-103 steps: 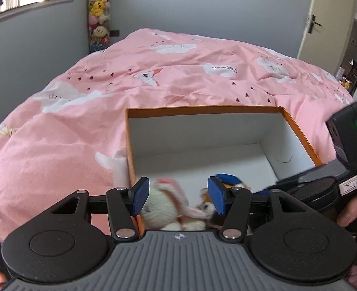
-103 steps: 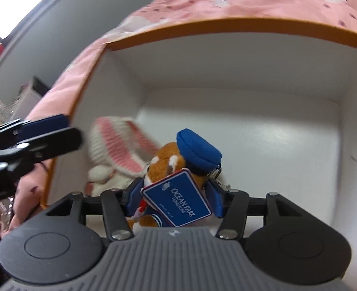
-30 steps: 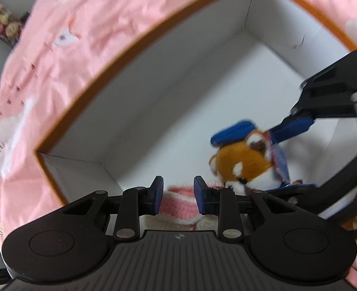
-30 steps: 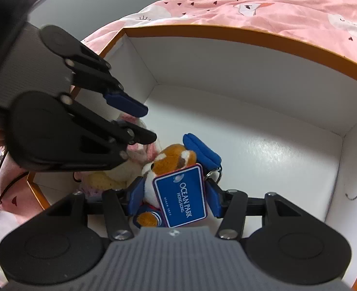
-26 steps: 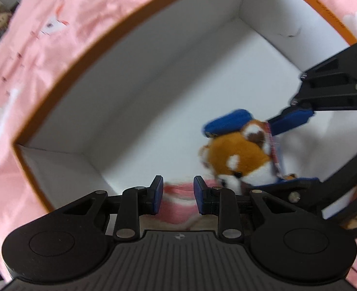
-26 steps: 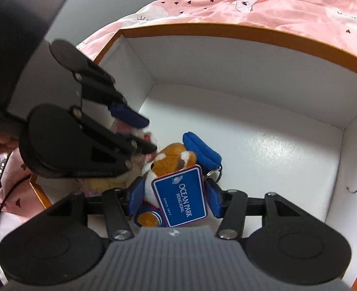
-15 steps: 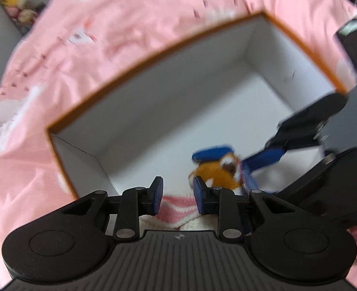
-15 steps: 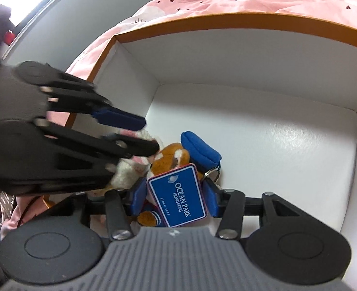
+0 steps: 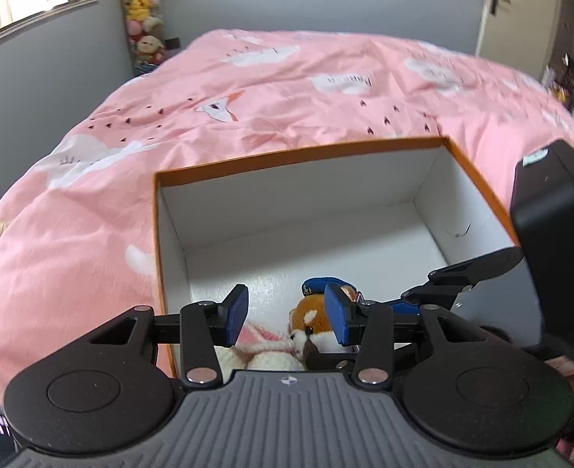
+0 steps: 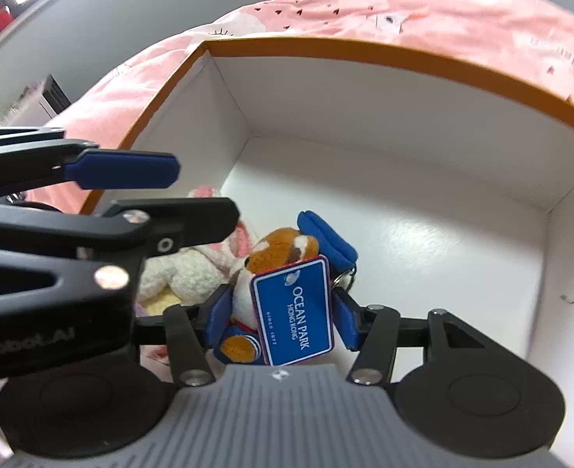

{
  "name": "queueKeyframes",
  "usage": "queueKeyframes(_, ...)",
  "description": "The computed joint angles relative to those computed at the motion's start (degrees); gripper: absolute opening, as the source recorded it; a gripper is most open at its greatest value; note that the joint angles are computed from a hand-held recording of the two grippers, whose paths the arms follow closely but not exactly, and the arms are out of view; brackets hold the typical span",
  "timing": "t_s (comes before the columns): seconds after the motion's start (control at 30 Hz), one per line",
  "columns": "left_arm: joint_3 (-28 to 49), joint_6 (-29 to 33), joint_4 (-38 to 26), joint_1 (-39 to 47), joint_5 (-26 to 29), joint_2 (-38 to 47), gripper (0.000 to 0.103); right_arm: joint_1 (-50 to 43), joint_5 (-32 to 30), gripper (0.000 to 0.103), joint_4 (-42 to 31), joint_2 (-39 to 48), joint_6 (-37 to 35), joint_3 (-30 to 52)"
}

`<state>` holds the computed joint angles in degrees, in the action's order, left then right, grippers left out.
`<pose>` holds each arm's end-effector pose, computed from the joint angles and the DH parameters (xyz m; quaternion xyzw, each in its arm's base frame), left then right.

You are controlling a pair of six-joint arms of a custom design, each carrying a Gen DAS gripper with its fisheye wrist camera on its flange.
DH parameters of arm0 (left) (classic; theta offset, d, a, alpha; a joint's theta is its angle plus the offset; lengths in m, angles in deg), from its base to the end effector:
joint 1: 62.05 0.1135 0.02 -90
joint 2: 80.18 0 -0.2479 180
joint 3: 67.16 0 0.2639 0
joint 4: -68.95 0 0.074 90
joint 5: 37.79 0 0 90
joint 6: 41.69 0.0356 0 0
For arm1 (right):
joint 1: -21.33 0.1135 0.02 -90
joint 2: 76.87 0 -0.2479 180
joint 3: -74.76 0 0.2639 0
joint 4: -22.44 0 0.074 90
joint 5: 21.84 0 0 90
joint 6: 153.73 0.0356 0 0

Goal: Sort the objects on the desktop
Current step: 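Lower the blue-hat bear into the box and open the right tool, then withdraw both tools from the box back toward the item pile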

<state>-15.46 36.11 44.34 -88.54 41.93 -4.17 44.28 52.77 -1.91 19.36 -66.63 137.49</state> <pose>0.2465 -0.1157 0.1632 0.0848 0.9293 -0.0366 0.3575 0.2952 0.1353 0.1226 -0.2491 0.9198 0.1745 0.2478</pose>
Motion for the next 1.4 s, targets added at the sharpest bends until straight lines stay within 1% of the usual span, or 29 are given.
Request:
queueKeyframes(0.07, -2.2, -1.4, 0.2, -0.4, 0.0, -3.2, 0.054, 1.3, 2.9, 0.067, 0.6, -1.4, 0.7, -1.3)
queueKeyframes(0.13, -3.8, -1.6, 0.9, -0.5, 0.4, -5.1, 0.056, 2.3, 5.0, 0.070, 1.3, -3.0, 1.6, -2.8)
queueKeyframes(0.23, -5.2, -2.1, 1.1, -0.5, 0.6, -6.7, 0.058, 2.9, 6.2, 0.075, 1.3, -5.1, 2.9, -4.3)
queueKeyframes(0.4, -7.1, -3.0, 1.4, 0.0, 1.4, -9.1, 0.058, 3.0, 8.1, 0.075, 1.3, -9.1, 4.8, -6.9)
queueKeyframes(0.53, -8.5, -3.4, 1.4, 0.1, 1.2, -11.3, 0.059, 2.4, 8.7, 0.075, 1.1, -16.6, 5.3, -13.2)
queueKeyframes(0.63, -9.4, -3.4, 1.5, 0.3, 2.0, -13.3, 0.061, 4.0, 11.1, 0.075, 0.3, -18.9, 6.1, -13.1)
queueKeyframes(0.7, -10.3, -3.9, 1.8, 0.1, 2.3, -14.9, 0.064, 3.7, 11.8, 0.076, -1.2, -24.1, 5.6, -15.4)
queueKeyframes(0.73, -10.7, -4.1, 2.1, -0.2, 2.2, -15.9, 0.064, 3.4, 12.2, 0.078, -1.3, -25.5, 5.3, -16.0)
queueKeyframes(0.83, -11.7, -4.2, 2.8, -1.4, 1.5, -18.0, 0.065, 3.7, 13.9, 0.079, -1.6, -30.3, 5.7, -18.3)
queueKeyframes(0.93, -12.0, -3.6, 2.7, -3.1, 1.1, -19.0, 0.065, 4.1, 15.7, 0.085, -3.0, -37.1, 6.3, -21.1)
queueKeyframes(1.03, -12.2, -3.7, 1.9, -4.5, 1.6, -20.1, 0.065, 4.7, 16.9, 0.086, -5.1, -43.9, 6.5, -23.5)
queueKeyframes(1.13, -12.8, -3.6, 1.4, -5.6, 2.6, -22.1, 0.065, 4.1, 16.4, 0.086, -7.8, -50.6, 6.4, -25.6)
queueKeyframes(1.3, -13.2, -2.1, -0.7, -7.5, 5.3, -25.1, 0.065, 2.5, 15.9, 0.086, -15.1, -60.5, 4.8, -27.5)
queueKeyframes(1.4, -12.6, -1.8, -2.8, -9.0, 6.2, -25.9, 0.065, 0.3, 14.3, 0.086, -20.3, -65.9, 4.5, -28.2)
